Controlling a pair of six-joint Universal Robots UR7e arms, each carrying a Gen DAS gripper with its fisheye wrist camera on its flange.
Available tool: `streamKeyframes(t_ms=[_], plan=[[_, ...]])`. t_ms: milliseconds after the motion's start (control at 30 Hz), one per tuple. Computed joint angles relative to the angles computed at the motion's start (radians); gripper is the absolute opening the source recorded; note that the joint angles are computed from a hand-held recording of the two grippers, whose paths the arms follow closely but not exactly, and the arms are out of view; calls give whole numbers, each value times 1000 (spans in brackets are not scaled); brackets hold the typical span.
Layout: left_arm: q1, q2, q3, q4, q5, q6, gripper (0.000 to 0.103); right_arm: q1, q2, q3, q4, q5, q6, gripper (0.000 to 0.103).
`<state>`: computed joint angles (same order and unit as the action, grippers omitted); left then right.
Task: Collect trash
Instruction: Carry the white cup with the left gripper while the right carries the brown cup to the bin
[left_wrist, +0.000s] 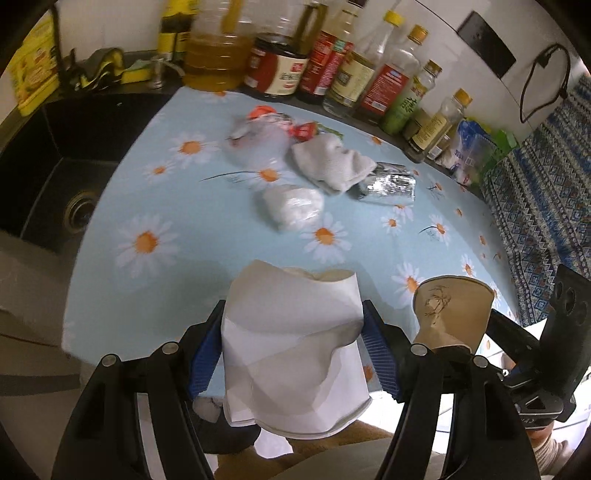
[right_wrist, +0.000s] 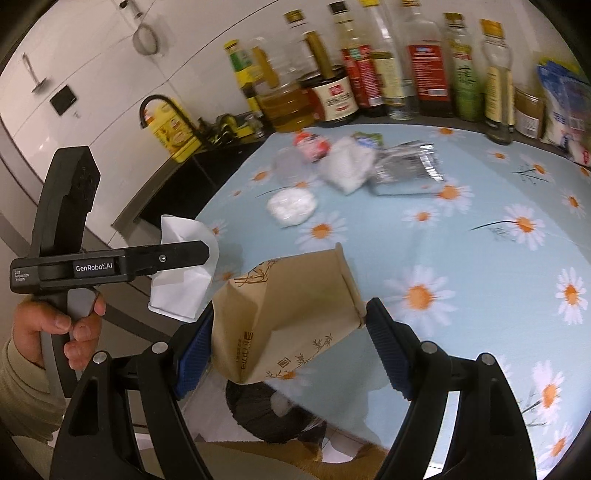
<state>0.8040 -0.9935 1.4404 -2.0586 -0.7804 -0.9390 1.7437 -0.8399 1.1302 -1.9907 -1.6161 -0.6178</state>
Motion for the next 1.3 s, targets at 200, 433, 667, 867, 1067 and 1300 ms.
streamKeyframes(t_ms=[200,433,667,867,1067,1300], plan=[[-15,-116,150,-45,-9,-34,68,42,-35,114,-51,-16,15,78],[-28,-248,310,-77,-34,-70,68,89,-74,257,-118,-42,44,78],[-25,-353,419,-66,-82,-84,68,130,-107,384,-167,-78,82,78],[-11,-416,494,-64,-121,-113,68,148,-105,452,-180,-118,128,78],[30,-443,569,-100,-201,-137,68,146,-94,490,-166,-165,171,78],[103,-411,642,-189,-291,-152,68,123,-48,490,-126,-225,202,78]])
